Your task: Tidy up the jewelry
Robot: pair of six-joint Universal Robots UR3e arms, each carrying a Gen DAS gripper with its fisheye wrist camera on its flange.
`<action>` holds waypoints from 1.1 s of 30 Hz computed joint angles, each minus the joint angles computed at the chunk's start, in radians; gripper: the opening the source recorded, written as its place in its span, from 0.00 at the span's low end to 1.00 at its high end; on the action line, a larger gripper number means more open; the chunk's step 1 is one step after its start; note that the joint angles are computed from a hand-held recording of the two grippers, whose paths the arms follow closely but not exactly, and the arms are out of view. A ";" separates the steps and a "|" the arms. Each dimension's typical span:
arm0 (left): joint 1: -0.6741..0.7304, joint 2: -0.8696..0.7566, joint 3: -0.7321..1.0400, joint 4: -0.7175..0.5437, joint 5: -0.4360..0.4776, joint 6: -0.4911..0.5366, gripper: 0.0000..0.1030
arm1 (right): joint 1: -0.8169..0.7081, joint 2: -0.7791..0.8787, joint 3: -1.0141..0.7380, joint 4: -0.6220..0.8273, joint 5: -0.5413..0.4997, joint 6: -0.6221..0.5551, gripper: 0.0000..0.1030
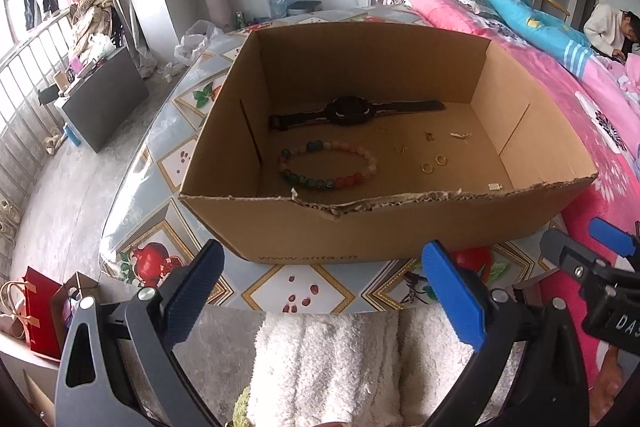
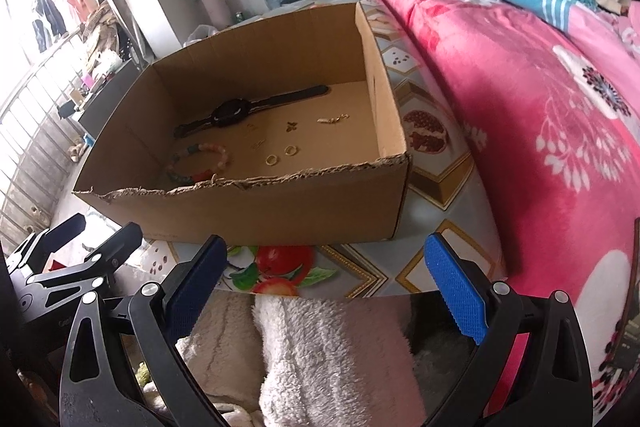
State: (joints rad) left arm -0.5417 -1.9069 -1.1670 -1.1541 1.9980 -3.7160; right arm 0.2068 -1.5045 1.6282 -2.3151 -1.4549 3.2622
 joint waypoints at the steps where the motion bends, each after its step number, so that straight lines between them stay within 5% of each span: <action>1: 0.002 -0.003 0.008 -0.009 -0.005 -0.002 0.94 | 0.002 0.002 -0.003 0.004 0.002 -0.002 0.92; 33: 0.067 -0.020 0.026 -0.036 -0.106 0.027 0.94 | 0.079 0.103 -0.112 0.032 -0.108 0.018 0.92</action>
State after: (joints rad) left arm -0.4749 -1.9268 -1.1407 -1.1897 1.8918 -3.6894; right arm 0.2857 -1.4018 1.5158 -2.2830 -1.5625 3.2804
